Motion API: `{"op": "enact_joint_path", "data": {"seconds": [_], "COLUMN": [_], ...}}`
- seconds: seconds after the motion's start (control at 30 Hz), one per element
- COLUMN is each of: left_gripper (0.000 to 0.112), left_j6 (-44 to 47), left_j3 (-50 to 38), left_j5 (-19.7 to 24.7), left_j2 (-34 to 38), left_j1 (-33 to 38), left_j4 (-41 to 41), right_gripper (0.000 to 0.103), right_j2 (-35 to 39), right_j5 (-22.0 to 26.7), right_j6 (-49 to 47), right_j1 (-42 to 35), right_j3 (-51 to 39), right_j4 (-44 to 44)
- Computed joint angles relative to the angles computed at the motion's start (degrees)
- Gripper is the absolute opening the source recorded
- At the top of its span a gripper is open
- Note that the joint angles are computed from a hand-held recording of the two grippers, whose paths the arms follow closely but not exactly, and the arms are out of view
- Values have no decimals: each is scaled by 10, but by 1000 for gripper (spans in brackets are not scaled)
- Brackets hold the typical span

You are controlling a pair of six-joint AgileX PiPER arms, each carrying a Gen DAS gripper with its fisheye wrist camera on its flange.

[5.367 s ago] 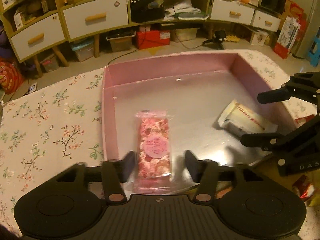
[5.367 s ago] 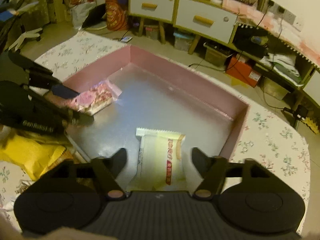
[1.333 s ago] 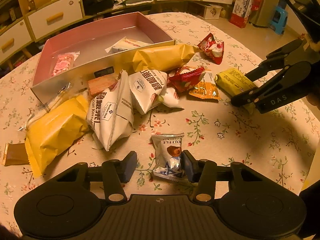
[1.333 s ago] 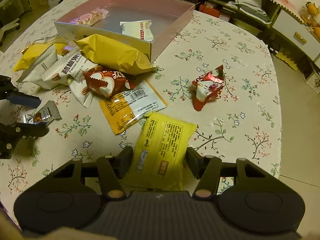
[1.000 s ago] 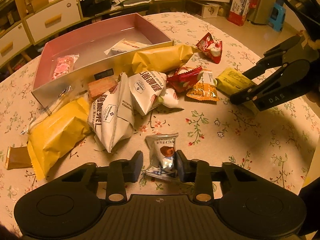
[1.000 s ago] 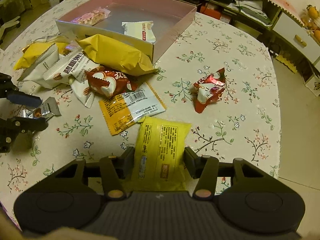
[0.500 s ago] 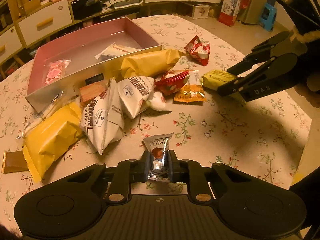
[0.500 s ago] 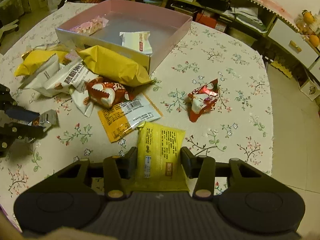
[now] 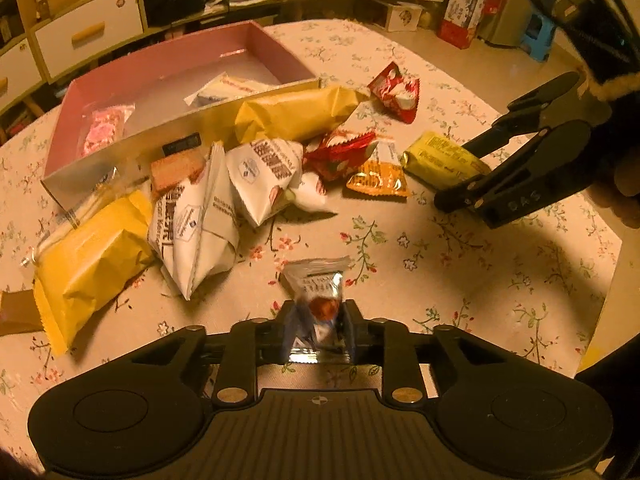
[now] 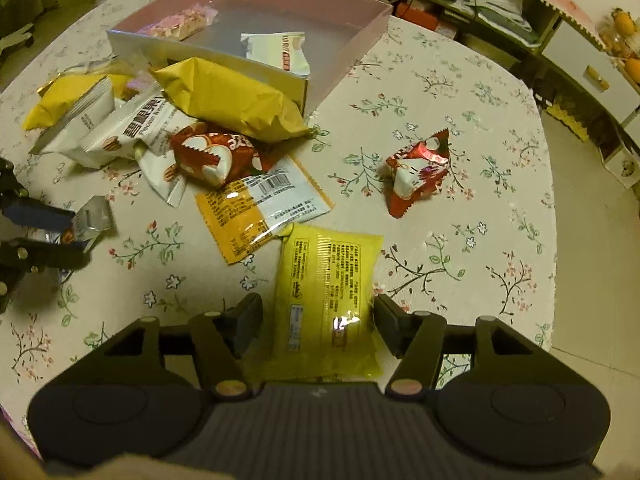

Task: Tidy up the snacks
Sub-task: 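Grasp the silver truffle wrapper with the left tool while the right tool grasps the yellow packet, then carry both snacks into the pink box and open both tools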

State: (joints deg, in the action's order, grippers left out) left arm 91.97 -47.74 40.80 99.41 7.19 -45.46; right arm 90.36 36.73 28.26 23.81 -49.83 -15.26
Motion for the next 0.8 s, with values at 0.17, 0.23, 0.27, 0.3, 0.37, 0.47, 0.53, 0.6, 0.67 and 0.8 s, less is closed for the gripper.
{"op": "enact_joint_path", "data": {"seconds": [0.17, 0.23, 0.27, 0.3, 0.37, 0.47, 0.53, 0.6, 0.67, 0.8], "left_gripper": [23, 21, 19, 19, 17, 17, 17, 17, 17, 17], "left_j6": [11, 17, 19, 20, 28, 37, 39, 39, 40, 42], "left_j3": [9, 13, 13, 13, 15, 17, 16, 16, 13, 6], "left_j5": [-11, -17, -13, -6, 4, 14, 20, 26, 38, 68], "left_j2": [-5, -10, -12, -13, -19, -25, -28, -31, -35, -46], "left_j1": [-6, -9, -9, -8, -5, -1, 1, 2, 8, 22], "left_j4": [-9, -11, -9, -8, -7, -8, -9, -11, -13, -20], "right_gripper": [46, 45, 45, 44, 40, 39, 39, 39, 39, 38], "right_j2": [-2, -2, -4, -6, -13, -27, -31, -36, -41, -58], "right_j5": [4, 8, 9, 10, 9, 8, 7, 7, 6, 0], "right_j6": [-3, 3, 5, 7, 8, -2, -2, 1, 1, 13], "right_j1": [2, 8, 9, 11, 11, 5, 4, 4, 1, -1], "right_j3": [-3, -5, -6, -7, -6, -4, -5, -5, -5, -5], "right_j4": [5, -3, -5, -7, -8, 6, 7, 6, 9, 5]}}
